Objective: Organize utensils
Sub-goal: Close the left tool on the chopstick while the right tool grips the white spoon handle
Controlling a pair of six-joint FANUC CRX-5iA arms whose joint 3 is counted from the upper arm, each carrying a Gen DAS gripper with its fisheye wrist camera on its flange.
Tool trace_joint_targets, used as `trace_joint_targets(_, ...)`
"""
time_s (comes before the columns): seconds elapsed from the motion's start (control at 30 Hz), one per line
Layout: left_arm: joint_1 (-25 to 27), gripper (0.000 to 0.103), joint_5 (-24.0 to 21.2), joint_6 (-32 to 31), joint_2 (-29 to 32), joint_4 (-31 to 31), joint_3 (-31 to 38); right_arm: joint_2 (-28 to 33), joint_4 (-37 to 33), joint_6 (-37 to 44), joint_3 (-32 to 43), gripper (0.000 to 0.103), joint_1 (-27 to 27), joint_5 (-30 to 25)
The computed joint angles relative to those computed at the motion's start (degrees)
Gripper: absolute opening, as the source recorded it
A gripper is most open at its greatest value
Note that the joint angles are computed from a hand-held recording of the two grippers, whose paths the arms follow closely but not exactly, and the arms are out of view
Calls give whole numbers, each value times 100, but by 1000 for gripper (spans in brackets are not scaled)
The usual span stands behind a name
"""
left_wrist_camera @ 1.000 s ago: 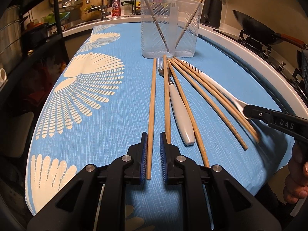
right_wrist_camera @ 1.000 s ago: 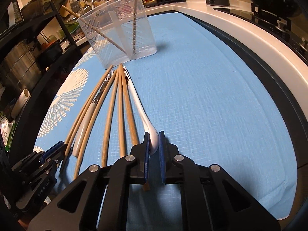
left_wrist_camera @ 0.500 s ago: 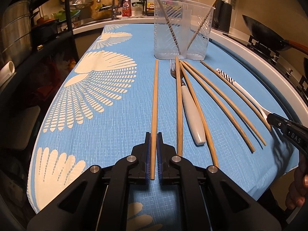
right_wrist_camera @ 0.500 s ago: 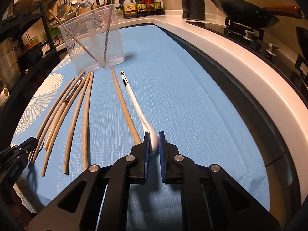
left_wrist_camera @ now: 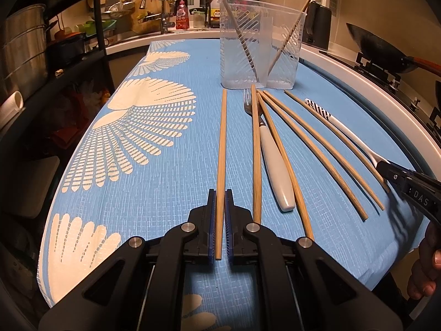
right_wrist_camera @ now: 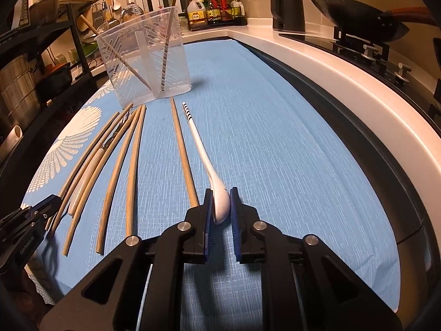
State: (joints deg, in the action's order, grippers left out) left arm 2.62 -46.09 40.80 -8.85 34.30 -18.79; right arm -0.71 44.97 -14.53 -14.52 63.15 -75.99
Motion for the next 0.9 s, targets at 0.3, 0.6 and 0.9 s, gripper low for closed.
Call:
trace_joint_targets(0.3, -1, 6, 133, 22, -53, 10, -80, 455, 68, 25, 368, 11, 211, -836)
trace_joint_targets(0.6, 77, 7, 221, -302, -121, 475, -332, 226, 130, -71, 120, 15, 153, -416)
trace_joint_targets(0.9, 54, 7, 365, -363, -182, 605, -457, 71, 325, -283, -149, 13, 150, -114)
